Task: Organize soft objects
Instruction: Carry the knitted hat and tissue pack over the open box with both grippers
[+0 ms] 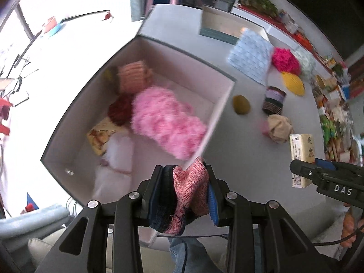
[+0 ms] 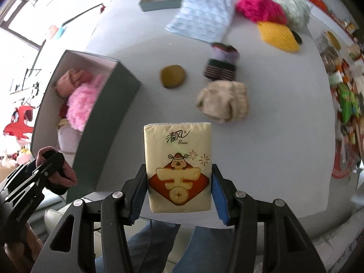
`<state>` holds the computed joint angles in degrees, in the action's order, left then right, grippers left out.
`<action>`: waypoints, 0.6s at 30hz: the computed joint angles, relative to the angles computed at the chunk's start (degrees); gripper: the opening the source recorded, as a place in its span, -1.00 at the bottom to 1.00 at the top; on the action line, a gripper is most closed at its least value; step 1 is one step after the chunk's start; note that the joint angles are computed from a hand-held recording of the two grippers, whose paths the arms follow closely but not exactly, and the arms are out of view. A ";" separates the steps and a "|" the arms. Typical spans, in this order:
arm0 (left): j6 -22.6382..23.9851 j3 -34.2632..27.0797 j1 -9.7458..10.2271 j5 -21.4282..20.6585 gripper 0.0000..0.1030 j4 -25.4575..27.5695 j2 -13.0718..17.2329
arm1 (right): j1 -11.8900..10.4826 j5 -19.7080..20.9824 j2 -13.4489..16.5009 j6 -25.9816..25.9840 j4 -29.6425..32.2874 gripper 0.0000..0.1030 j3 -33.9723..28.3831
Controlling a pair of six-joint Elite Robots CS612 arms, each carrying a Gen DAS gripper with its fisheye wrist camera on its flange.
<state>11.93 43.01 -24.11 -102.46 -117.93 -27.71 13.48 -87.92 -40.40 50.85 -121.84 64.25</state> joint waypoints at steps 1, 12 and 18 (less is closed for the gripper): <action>-0.59 -0.19 0.18 0.02 -0.29 -0.20 0.13 | 0.15 -0.19 0.54 -0.45 0.37 0.08 -0.98; -5.57 -2.27 1.49 0.83 -0.29 -2.24 1.40 | 1.15 -2.28 4.35 -6.26 5.99 0.08 -10.31; -7.26 -2.87 2.09 0.56 -0.29 -2.51 1.81 | 1.50 -2.90 6.02 -8.91 8.48 0.08 -14.17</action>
